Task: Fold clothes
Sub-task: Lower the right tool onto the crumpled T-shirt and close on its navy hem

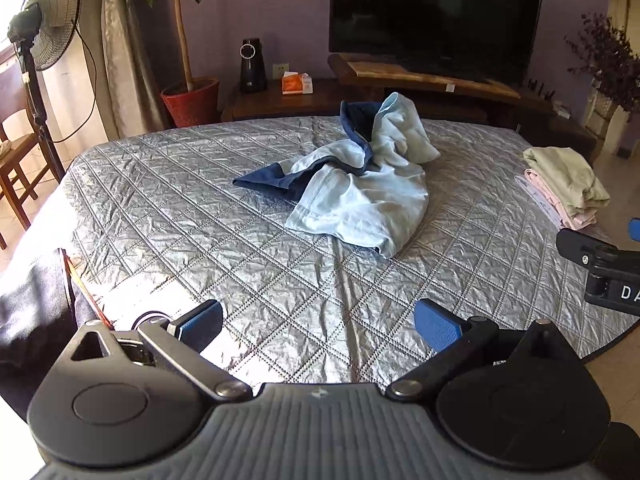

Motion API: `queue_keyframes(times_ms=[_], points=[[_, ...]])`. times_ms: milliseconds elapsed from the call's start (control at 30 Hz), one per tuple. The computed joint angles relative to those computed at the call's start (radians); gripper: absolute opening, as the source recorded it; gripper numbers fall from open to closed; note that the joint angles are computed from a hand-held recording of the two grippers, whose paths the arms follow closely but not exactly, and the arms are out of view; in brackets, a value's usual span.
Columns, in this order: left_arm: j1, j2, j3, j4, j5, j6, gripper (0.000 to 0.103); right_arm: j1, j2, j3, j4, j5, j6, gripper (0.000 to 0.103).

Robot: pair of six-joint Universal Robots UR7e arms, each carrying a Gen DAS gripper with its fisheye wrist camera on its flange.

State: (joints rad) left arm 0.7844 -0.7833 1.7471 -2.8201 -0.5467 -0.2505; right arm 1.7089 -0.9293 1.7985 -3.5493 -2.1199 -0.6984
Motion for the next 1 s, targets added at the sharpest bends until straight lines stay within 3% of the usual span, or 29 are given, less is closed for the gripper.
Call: queue_keyframes(times_ms=[100,200,233,267,333,433,467,533,633,667,700,733,800,900,1000], points=[[0.030,0.041,-0.024,-0.113,0.019,0.109,0.102,-0.036,0.048,-0.098,0.074,0.073,-0.012,0.102],[0.069,0.076,-0.056,-0.201,0.006,0.169,0.102,-0.045,0.150,-0.271,0.168,0.124,-0.142,0.100],[0.081,0.086,-0.067,-0.220,0.002,0.176,0.102,-0.045,0.186,-0.337,0.221,0.128,-0.167,0.093],[0.091,0.093,-0.076,-0.230,0.001,0.174,0.102,-0.045,0.220,-0.395,0.284,0.133,-0.180,0.068],[0.108,0.109,-0.087,-0.269,0.010,0.191,0.101,-0.047,0.287,-0.497,0.392,0.137,-0.205,0.029],[0.125,0.125,-0.085,-0.351,0.007,0.242,0.101,-0.061,0.366,-0.593,0.507,0.151,-0.187,0.037],[0.131,0.124,-0.079,-0.370,-0.003,0.252,0.101,-0.066,0.390,-0.617,0.550,0.154,-0.177,0.051],[0.144,0.121,-0.067,-0.400,-0.024,0.263,0.101,-0.073,0.423,-0.621,0.541,0.164,-0.218,0.070],[0.161,0.113,-0.058,-0.375,-0.039,0.214,0.100,-0.068,0.478,-0.635,0.491,0.128,-0.314,0.071],[0.167,0.109,-0.059,-0.352,-0.040,0.187,0.099,-0.066,0.498,-0.645,0.474,0.109,-0.342,0.062],[0.171,0.105,-0.059,-0.338,-0.043,0.166,0.098,-0.066,0.511,-0.656,0.466,0.093,-0.339,0.049],[0.175,0.103,-0.058,-0.341,-0.046,0.152,0.098,-0.071,0.503,-0.652,0.471,0.099,-0.293,0.016],[0.180,0.104,-0.053,-0.387,-0.045,0.148,0.098,-0.081,0.484,-0.638,0.476,0.114,-0.205,0.010],[0.184,0.105,-0.052,-0.421,-0.041,0.145,0.098,-0.096,0.387,-0.515,0.369,0.189,-0.142,0.009],[0.181,0.111,-0.049,-0.478,-0.039,0.176,0.098,-0.125,0.241,-0.361,0.297,0.272,0.072,0.009]])
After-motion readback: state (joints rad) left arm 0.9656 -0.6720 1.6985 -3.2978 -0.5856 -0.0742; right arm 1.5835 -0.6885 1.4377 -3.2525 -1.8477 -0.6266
